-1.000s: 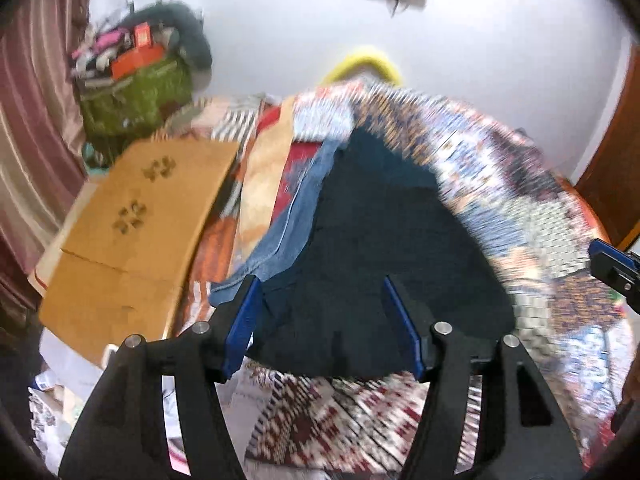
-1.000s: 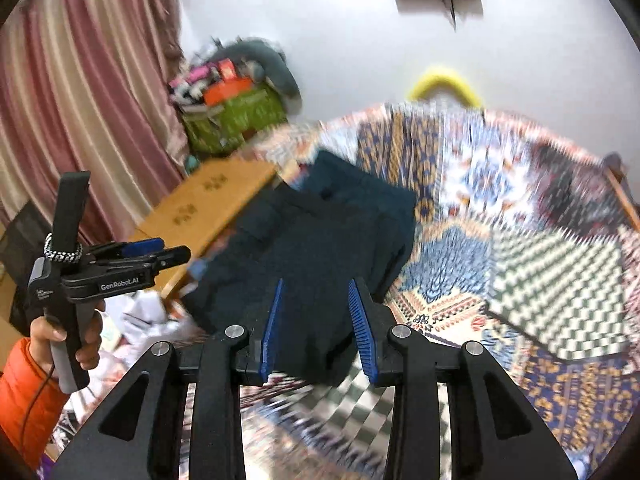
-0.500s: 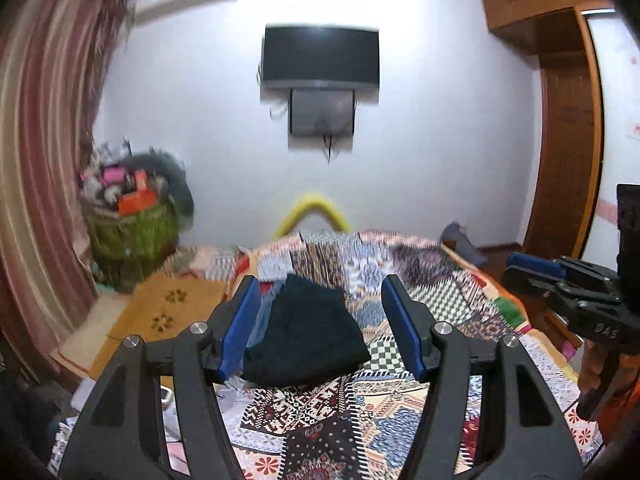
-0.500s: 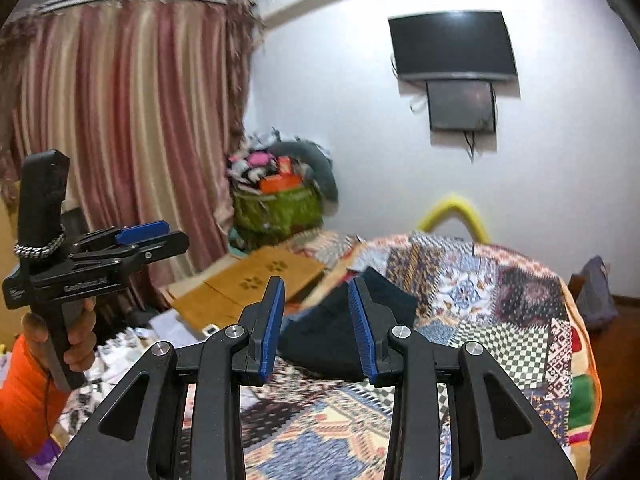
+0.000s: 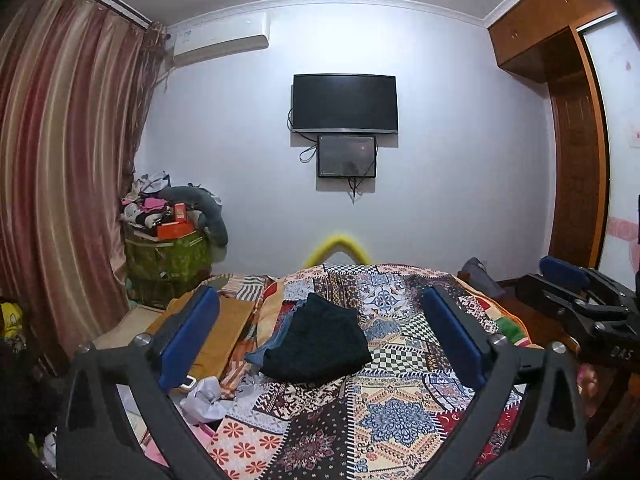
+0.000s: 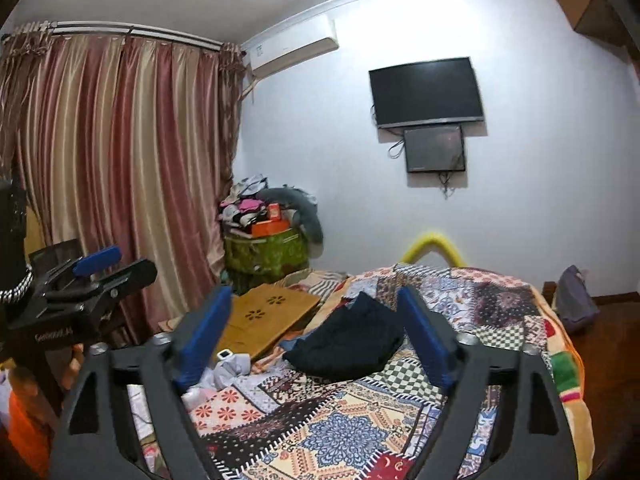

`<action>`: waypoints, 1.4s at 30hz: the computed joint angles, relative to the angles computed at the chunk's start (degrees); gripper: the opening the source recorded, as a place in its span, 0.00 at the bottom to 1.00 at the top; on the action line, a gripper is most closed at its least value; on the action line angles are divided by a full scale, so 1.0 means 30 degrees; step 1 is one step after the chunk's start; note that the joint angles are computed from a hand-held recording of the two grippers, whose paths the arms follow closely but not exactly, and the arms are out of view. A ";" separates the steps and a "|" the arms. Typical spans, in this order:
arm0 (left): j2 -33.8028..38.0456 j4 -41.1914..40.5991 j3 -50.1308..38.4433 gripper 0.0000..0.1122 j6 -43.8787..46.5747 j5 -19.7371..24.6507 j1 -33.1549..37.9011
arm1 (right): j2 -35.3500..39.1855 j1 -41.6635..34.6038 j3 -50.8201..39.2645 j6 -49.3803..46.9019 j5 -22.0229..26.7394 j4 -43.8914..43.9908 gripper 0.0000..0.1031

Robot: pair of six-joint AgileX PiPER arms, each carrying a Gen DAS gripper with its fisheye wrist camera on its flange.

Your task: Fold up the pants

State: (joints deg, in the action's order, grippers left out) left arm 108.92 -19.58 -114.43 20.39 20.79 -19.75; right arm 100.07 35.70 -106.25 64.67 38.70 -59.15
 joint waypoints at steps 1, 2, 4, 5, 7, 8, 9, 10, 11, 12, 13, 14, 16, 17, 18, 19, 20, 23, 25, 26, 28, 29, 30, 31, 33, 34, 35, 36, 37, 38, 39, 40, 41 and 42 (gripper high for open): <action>-0.0098 -0.0061 0.0163 0.92 -0.0050 0.0013 0.0005 | 0.0065 0.0298 -0.0071 0.0441 0.0488 -0.0692 0.92; -0.0155 -0.0319 0.0287 0.92 0.0126 0.0023 0.0027 | 0.0134 0.0397 -0.0174 0.0475 0.0686 -0.0865 0.96; -0.0166 -0.1109 0.0371 0.92 0.0774 0.0090 0.0122 | 0.0253 0.0514 -0.0464 0.0270 0.1057 -0.0811 0.97; -0.0206 -0.1168 0.0453 0.92 0.0868 0.0032 0.0111 | 0.0363 0.0460 -0.0688 0.0060 0.1132 -0.0597 0.98; -0.0638 -0.1407 0.1256 0.92 0.1297 -0.0426 0.0066 | 0.0101 0.0615 -0.0277 0.0463 0.1294 -0.0874 0.98; -0.0724 -0.1130 0.1394 0.92 0.1110 -0.0565 -0.0068 | 0.0024 0.0640 -0.0138 0.0603 0.1329 -0.0950 0.98; -0.0799 -0.1230 0.1540 0.92 0.1278 -0.0639 -0.0114 | -0.0006 0.0656 -0.0071 0.0678 0.1325 -0.0975 0.99; -0.0795 -0.1475 0.1586 0.92 0.1561 -0.0655 -0.0088 | -0.0051 0.0651 -0.0001 0.0743 0.1304 -0.0937 0.99; -0.0737 -0.1548 0.1515 0.92 0.1646 -0.0625 -0.0092 | -0.0165 0.0785 0.0254 0.1049 0.1358 -0.1154 0.99; -0.0743 -0.1661 0.1557 0.92 0.1781 -0.0623 -0.0112 | -0.0176 0.0764 0.0262 0.1113 0.1369 -0.1180 0.99; -0.0763 -0.1724 0.1627 0.92 0.1849 -0.0659 -0.0126 | -0.0306 0.0880 0.0561 0.1482 0.1428 -0.1476 0.99; -0.0750 -0.1731 0.1671 0.92 0.1845 -0.0692 -0.0140 | -0.0352 0.0860 0.0639 0.1564 0.1435 -0.1517 0.99; -0.0675 -0.1770 0.1607 0.92 0.1824 -0.0611 -0.0127 | -0.0527 0.0889 0.0984 0.1884 0.1434 -0.1725 0.99; -0.0609 -0.1831 0.1521 0.92 0.1866 -0.0529 -0.0109 | -0.0558 0.0890 0.1052 0.1959 0.1450 -0.1789 0.99; -0.0591 -0.1909 0.1531 0.92 0.1940 -0.0512 -0.0100 | -0.0613 0.0884 0.1151 0.2069 0.1473 -0.1886 0.99; -0.0556 -0.1871 0.1512 0.92 0.1895 -0.0505 -0.0125 | -0.0639 0.0881 0.1154 0.2086 0.1550 -0.1902 0.99; -0.0554 -0.1971 0.1579 0.92 0.1990 -0.0538 -0.0128 | -0.0710 0.0918 0.1371 0.2302 0.1543 -0.2058 0.99; -0.0474 -0.2152 0.1572 0.92 0.2155 -0.0478 -0.0107 | -0.0841 0.0925 0.1475 0.2343 0.1634 -0.1999 0.99; -0.0330 -0.2004 0.1342 0.92 0.1987 -0.0301 -0.0105 | -0.0846 0.0969 0.1449 0.2342 0.1774 -0.1971 0.99; -0.0294 -0.2015 0.1312 0.92 0.1974 -0.0266 -0.0108 | -0.0834 0.0994 0.1347 0.2249 0.1901 -0.1904 0.99; -0.0156 -0.2120 0.1046 0.92 0.1984 -0.0016 -0.0087 | -0.0796 0.1065 0.1222 0.2158 0.2094 -0.1854 0.99; -0.0146 -0.2312 0.1047 0.92 0.2154 0.0022 -0.0076 | -0.0782 0.1116 0.1157 0.2081 0.2237 -0.1841 0.99; -0.0156 -0.2482 0.1091 0.92 0.2309 0.0016 -0.0065 | -0.0780 0.1178 0.1192 0.2152 0.2349 -0.1934 0.99; -0.0151 -0.2521 0.1093 0.92 0.2343 0.0008 -0.0071 | -0.0785 0.1242 0.1155 0.2155 0.2519 -0.1988 0.99; -0.0161 -0.2651 0.1127 0.92 0.2460 0.0004 -0.0044 | -0.0774 0.1298 0.1133 0.2202 0.2635 -0.2009 0.99; -0.0148 -0.2708 0.1107 0.92 0.2486 0.0021 -0.0042 | -0.0786 0.1308 0.1118 0.2186 0.2694 -0.1931 0.99; -0.0093 -0.2755 0.0985 0.92 0.2478 0.0106 -0.0026 | -0.0811 0.1309 0.1114 0.2147 0.2717 -0.1859 0.99; -0.0053 -0.2788 0.0903 0.92 0.2477 0.0173 -0.0026 | -0.0826 0.1285 0.1114 0.2119 0.2724 -0.1798 0.99; -0.0022 -0.2899 0.0839 0.92 0.2571 0.0244 -0.0012 | -0.0856 0.1305 0.1133 0.2138 0.2783 -0.1791 0.99; -0.0012 -0.3031 0.0820 0.92 0.2710 0.0281 0.0008 | -0.0882 0.1334 0.1156 0.2162 0.2834 -0.1813 0.99; -0.0026 -0.3088 0.0868 0.92 0.2809 0.0246 -0.0009 | -0.0942 0.1382 0.1255 0.2263 0.2906 -0.1904 0.99; -0.0042 -0.3091 0.0896 0.92 0.2847 0.0231 -0.0019 | -0.0981 0.1426 0.1266 0.2302 0.2990 -0.1954 0.99; -0.0040 -0.3090 0.0896 0.92 0.2890 0.0243 -0.0042 | -0.1044 0.1468 0.1362 0.2392 0.3017 -0.2018 0.99; -0.0039 -0.3274 0.0907 0.92 0.3090 0.0289 -0.0018 | -0.1098 0.1508 0.1485 0.2525 0.3024 -0.2107 0.99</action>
